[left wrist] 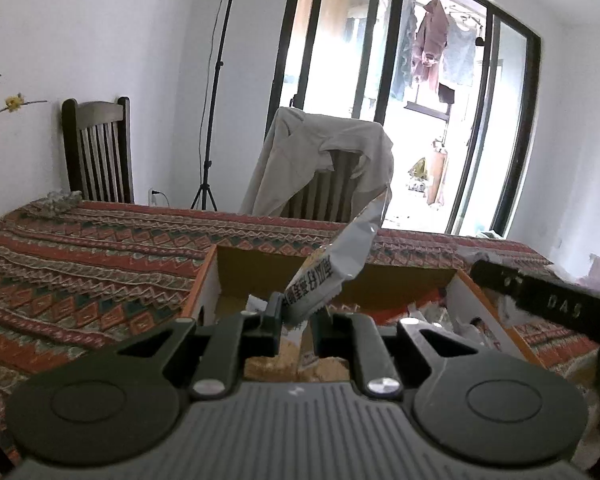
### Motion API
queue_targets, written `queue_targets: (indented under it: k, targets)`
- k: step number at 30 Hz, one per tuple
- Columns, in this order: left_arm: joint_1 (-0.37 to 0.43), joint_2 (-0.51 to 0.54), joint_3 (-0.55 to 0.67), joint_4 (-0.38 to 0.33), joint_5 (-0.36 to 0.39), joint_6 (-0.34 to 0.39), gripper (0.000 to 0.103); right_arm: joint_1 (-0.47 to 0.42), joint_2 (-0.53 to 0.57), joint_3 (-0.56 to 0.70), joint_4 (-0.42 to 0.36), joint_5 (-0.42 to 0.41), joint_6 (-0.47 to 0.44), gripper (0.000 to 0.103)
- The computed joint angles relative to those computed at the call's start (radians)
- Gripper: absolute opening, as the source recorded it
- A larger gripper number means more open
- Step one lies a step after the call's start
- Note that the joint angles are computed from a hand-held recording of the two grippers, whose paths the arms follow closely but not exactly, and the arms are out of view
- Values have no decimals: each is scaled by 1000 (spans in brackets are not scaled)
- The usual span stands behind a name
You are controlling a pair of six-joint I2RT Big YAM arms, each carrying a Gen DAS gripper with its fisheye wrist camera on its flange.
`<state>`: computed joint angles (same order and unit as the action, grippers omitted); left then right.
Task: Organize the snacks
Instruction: 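Carry the crisp bag with the left tool into the box while the right tool carries the sachet there, then open both tools inside the box and lift them out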
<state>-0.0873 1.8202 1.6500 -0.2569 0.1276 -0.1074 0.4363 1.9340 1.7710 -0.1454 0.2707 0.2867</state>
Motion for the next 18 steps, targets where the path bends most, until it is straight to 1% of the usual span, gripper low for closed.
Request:
queue_targets:
  k: [2,3,6,8,10,12,13,14,15,16,17,18]
  targets:
    - [2,20,8,13,28,-17,15,-3,18,5,14,0,-11,41]
    - [2,29,14,12,37,-21,15,-6,29,18,-2,-8,-19,41]
    - [2,58,52,-36,26,-14,15,-14,47,39,-31,-26,0,41]
    - [3,64,54,-42,16,-17,15,-14,55,49,-49,-21,5,41]
    - [1,72,60,-53,-9,-23,15,-13,61,55,-66,-9,11,41]
    - [1,78,68,-68,-18,-27,16,-12,60,47,-70,12,23,50]
    - [1,79,68,-69,-28,-33,20,-14,60,45,-78,12,30,57]
    - [2,81,69,-71,-37,-34,27,-17,57,39,-75,8,39,72]
    - [2,82,70,-70,-38,-37,51,-20,54,31,-65,3,45,85]
    - [3,79,67,-68,-46,-47,82,-22,51,24,-57,-2,51,89]
    - [1,73,56,-55,-73,-59,94,-23,48,17,-50,-7,56,94]
    - [-2,63,36,-21,-108,-67,102,-23,45,12,-49,-12,63,97]
